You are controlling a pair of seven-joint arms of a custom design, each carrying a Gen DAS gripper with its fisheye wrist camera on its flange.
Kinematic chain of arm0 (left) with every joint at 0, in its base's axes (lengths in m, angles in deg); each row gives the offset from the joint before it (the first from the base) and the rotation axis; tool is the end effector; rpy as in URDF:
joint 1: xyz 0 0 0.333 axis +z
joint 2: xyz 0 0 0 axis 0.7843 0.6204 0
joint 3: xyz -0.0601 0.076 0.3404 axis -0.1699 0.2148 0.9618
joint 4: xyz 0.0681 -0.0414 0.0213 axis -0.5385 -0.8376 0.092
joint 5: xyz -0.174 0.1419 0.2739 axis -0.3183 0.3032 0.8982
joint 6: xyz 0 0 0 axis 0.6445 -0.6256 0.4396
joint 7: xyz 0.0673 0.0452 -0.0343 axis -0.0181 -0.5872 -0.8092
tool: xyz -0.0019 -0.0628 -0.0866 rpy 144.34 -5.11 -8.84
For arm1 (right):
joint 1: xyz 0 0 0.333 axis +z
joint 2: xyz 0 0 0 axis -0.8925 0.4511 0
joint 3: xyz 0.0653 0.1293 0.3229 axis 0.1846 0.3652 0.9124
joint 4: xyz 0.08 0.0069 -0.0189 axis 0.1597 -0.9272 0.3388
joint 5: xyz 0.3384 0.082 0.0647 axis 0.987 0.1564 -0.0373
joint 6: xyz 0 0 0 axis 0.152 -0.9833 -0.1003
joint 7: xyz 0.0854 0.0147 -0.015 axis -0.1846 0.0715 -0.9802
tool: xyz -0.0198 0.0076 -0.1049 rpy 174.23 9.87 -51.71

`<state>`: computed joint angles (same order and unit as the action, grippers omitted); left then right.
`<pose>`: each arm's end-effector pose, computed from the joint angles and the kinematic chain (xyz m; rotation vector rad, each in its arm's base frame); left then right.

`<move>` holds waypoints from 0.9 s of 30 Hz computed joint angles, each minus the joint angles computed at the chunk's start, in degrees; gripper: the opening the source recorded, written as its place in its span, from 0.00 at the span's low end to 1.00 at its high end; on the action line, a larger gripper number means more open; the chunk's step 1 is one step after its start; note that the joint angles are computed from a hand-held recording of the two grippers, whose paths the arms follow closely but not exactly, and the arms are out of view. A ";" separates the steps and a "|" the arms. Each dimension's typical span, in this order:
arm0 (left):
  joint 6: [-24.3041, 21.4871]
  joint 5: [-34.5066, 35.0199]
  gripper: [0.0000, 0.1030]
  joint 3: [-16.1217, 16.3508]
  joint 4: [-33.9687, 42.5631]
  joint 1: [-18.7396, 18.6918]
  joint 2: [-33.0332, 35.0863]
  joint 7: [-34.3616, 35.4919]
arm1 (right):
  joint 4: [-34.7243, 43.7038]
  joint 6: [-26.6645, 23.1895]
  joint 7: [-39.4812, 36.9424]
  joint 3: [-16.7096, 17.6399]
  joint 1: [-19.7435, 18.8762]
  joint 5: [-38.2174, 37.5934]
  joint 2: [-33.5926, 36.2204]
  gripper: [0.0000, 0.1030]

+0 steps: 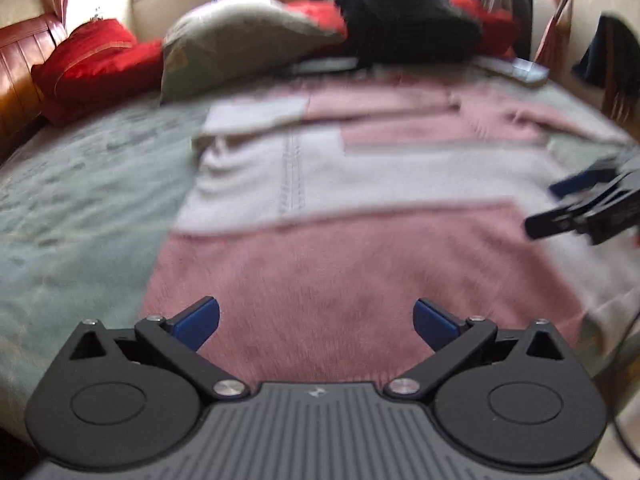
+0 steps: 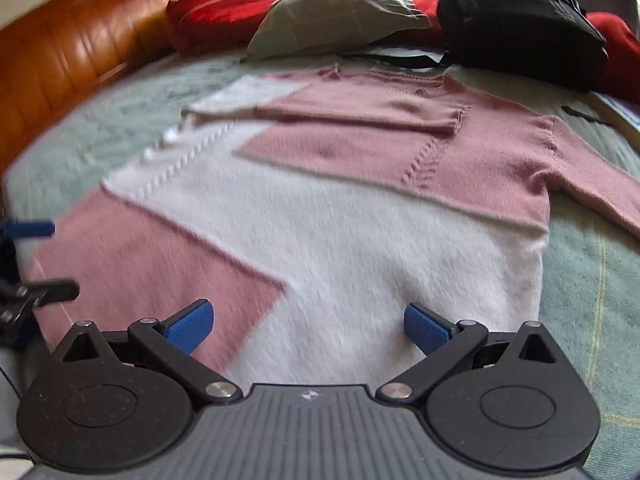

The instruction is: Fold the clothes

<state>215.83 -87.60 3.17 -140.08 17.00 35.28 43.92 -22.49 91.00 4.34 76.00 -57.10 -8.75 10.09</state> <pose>0.5661 -0.1182 0.3795 -1.6211 1.9123 -0.6726 0.6582 0.2448 0.3781 -2.0840 1.2529 -0.3276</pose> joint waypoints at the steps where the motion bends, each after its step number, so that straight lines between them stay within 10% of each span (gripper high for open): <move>1: 1.96 -0.08 0.99 -0.14 -1.06 -0.02 0.26 -1.14 | -1.45 1.91 -0.91 -0.12 0.15 -0.61 -0.20 1.00; 4: 6.72 -3.26 0.99 -4.39 -3.45 3.12 0.29 -0.78 | -5.95 8.65 -2.58 0.85 -0.49 -3.16 -0.64 1.00; 14: 5.95 -17.93 0.99 4.84 -2.23 -10.56 -1.64 8.83 | -6.22 8.62 1.27 11.84 -11.59 -5.66 0.24 1.00; 21: 5.07 -21.16 0.99 -0.85 0.25 -6.88 -0.86 11.58 | -9.56 10.41 -0.24 16.59 -17.77 -9.51 0.05 1.00; 27: 2.80 -20.99 0.99 3.73 2.35 -11.35 1.02 11.24 | -4.37 13.98 5.05 16.96 -21.73 -10.85 2.34 1.00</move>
